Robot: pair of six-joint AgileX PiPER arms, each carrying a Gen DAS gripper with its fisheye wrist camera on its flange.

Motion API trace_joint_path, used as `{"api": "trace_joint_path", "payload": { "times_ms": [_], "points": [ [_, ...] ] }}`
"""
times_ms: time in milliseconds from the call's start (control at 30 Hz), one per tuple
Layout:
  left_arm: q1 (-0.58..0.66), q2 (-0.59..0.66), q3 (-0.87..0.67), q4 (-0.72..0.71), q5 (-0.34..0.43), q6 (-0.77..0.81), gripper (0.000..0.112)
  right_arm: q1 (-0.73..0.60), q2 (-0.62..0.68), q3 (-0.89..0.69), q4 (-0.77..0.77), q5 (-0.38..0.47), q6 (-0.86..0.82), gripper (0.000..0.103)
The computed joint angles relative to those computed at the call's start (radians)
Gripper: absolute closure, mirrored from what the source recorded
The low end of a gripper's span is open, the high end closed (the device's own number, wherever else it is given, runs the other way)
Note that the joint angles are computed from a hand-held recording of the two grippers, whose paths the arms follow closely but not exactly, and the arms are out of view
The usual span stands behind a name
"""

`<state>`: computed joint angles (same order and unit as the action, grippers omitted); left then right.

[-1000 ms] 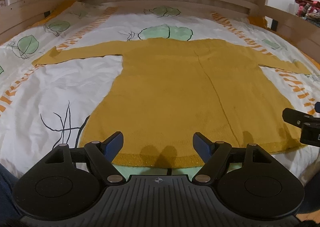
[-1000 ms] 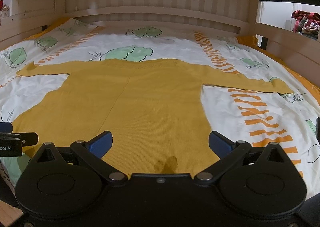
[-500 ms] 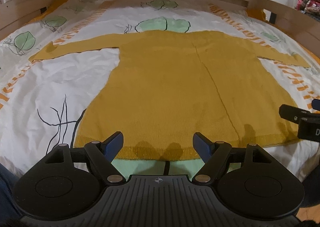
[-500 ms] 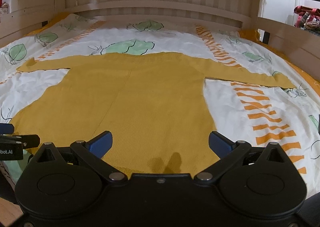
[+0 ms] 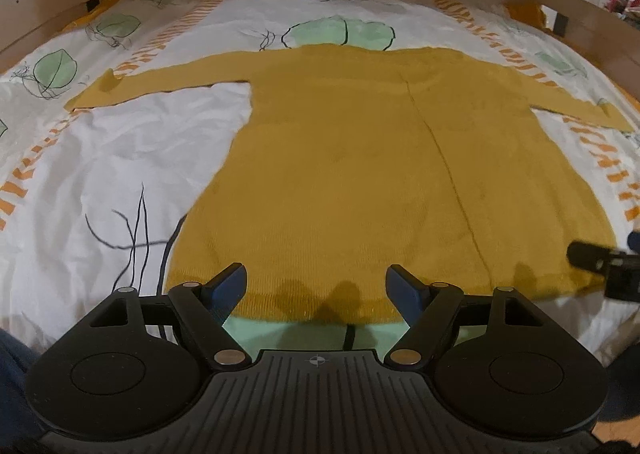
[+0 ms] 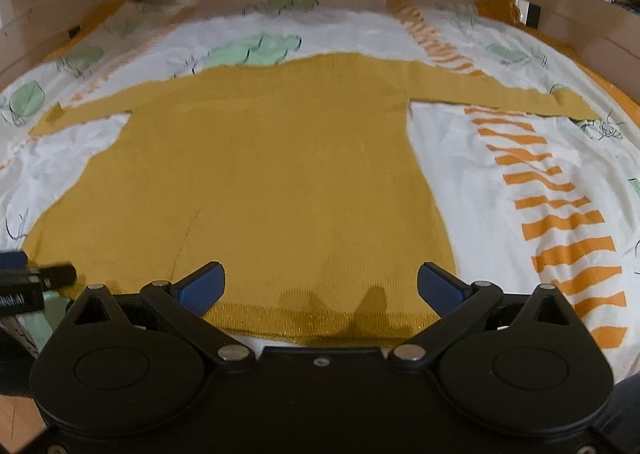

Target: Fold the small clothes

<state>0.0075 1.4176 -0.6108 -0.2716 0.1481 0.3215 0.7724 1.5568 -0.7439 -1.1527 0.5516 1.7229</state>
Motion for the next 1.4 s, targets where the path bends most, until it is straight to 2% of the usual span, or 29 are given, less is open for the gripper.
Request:
{"api": "trace_joint_path", "payload": {
  "times_ms": [200, 267, 367, 567, 667, 967, 1167, 1333, 1400],
  "points": [
    [-0.001, 0.045, -0.136, 0.118, 0.104, -0.113, 0.037, -0.072, -0.009, -0.054, 0.197, -0.051, -0.262, 0.001],
    [-0.019, 0.074, -0.196, 0.238, 0.131, -0.228, 0.037, -0.109, -0.014, -0.077, 0.267, -0.067, -0.361, 0.001],
    [-0.035, 0.124, -0.282, 0.313, 0.162, -0.303, 0.037, -0.178, -0.01, -0.128, 0.404, -0.087, -0.532, 0.001],
    [-0.04, 0.259, -0.483, 0.243, 0.241, -0.242, 0.037, -0.356, 0.063, -0.277, 0.818, -0.097, -0.966, 0.001],
    [-0.047, 0.351, -0.6, 0.238, 0.302, -0.236, 0.037, -0.431, 0.134, -0.367, 0.94, -0.066, -1.075, 0.001],
    [-0.064, 0.642, -0.965, 0.271, 0.526, -0.297, 0.037, -0.531, 0.392, -0.685, 0.988, 0.091, -1.157, 0.001],
    [-0.07, 0.807, -1.177, 0.305, 0.695, -0.348, 0.036, -0.564, 0.511, -0.818, 1.05, 0.192, -1.252, 0.001],
    [-0.073, 0.819, -1.185, 0.307, 0.692, -0.361, 0.035, -0.591, 0.55, -0.843, 1.11, 0.215, -1.341, 0.0],
    [-0.07, 0.822, -1.184, 0.299, 0.692, -0.357, 0.03, -0.599, 0.552, -0.844, 1.133, 0.22, -1.382, 0.0]
  ]
}}
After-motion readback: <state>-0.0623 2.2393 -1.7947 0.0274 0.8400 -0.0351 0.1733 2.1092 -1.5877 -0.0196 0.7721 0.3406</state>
